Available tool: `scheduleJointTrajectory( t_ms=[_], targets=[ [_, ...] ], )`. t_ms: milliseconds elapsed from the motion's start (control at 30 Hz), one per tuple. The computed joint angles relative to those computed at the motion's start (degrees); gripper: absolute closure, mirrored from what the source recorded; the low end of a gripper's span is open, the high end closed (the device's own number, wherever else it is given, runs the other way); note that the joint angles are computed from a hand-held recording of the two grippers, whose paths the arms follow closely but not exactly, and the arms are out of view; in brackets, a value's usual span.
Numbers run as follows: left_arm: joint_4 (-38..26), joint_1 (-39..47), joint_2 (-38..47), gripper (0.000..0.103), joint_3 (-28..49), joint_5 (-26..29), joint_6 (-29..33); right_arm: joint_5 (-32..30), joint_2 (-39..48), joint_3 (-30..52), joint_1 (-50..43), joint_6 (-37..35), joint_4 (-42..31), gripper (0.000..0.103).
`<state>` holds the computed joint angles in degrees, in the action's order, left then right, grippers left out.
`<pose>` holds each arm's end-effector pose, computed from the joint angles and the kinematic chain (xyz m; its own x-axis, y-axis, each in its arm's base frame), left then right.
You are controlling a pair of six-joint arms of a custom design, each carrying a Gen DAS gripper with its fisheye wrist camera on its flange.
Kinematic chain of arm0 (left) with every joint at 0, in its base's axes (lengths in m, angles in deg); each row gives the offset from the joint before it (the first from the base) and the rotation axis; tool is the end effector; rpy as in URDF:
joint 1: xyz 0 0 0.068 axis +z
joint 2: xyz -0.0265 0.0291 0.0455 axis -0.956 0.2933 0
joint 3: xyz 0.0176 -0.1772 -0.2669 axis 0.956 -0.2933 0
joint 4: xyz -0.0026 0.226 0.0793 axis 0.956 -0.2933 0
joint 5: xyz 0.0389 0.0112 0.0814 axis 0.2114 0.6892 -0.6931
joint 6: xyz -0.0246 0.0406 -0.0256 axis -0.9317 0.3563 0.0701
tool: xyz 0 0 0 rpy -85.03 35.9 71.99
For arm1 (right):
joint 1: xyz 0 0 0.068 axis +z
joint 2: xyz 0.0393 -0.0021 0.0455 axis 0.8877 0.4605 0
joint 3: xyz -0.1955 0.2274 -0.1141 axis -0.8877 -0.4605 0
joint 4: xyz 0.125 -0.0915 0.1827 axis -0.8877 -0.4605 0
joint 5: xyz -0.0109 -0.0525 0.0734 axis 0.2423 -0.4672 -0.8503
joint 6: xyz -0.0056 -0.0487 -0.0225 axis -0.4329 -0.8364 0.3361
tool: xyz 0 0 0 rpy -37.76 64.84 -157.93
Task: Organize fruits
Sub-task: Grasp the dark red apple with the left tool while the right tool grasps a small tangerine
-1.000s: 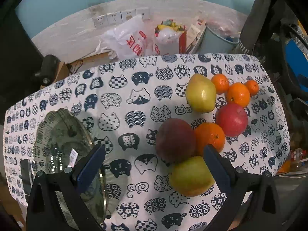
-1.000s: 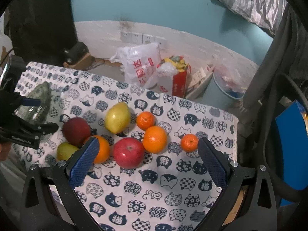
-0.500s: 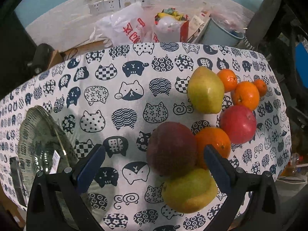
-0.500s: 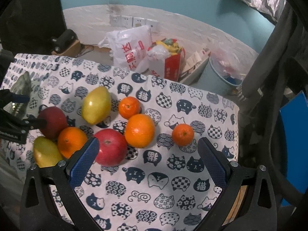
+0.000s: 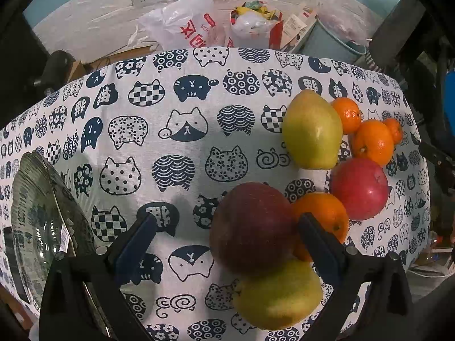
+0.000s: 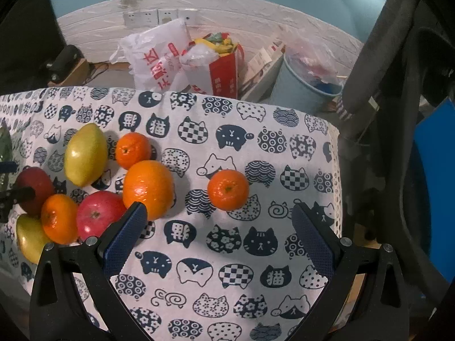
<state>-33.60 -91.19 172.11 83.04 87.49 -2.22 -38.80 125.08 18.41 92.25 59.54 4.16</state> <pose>0.2409 -0.0815 0.0799 -0.9666 0.1320 -0.2198 0.1554 0.9835 -0.0926 0.2341 0.1253 0.1298 -0.9125 -0.1709 -0.3716 -0.1530 0.9852 -0.0772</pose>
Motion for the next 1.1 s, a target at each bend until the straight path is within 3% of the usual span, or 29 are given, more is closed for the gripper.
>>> scheduleJointTrajectory(
  t_ms=[133, 233, 367, 567, 667, 733, 1100],
  targets=[
    [-1.0, -1.0, -0.2, 0.004, 0.5, -0.3, -0.3, -0.3, 0.7, 0.6, 0.1, -0.6, 0.3, 0.003],
    [-1.7, -1.9, 0.2, 0.008, 0.9, 2.3, -0.8, -0.1, 1.1, 1.0, 0.6, -0.7, 0.2, 0.003],
    [-0.7, -3.7, 2.0, 0.008, 1.2, 0.7, -0.8, -0.4, 1.9, 1.1, -0.2, -1.1, 0.6, 0.003],
    [1.3, 1.6, 4.6, 0.008, 0.8, 8.2, -1.3, -1.8, 4.2, 0.7, -3.5, -1.7, 2.1, 0.003],
    [2.7, 3.2, 5.2, 0.02, 0.2, 11.4, -1.1, -1.9, 6.1, 1.2, -4.4, -2.3, 2.3, 0.003],
    [2.7, 3.0, 4.7, 0.032, 0.0, 10.4, -0.6, -2.4, 8.0, 1.9, -5.3, -3.1, 2.8, 0.003],
    [4.2, 1.1, 4.1, 0.032, -0.8, 8.8, 1.0, -3.4, 16.9, 6.0, -7.7, -4.7, 4.6, 0.008]
  ],
)
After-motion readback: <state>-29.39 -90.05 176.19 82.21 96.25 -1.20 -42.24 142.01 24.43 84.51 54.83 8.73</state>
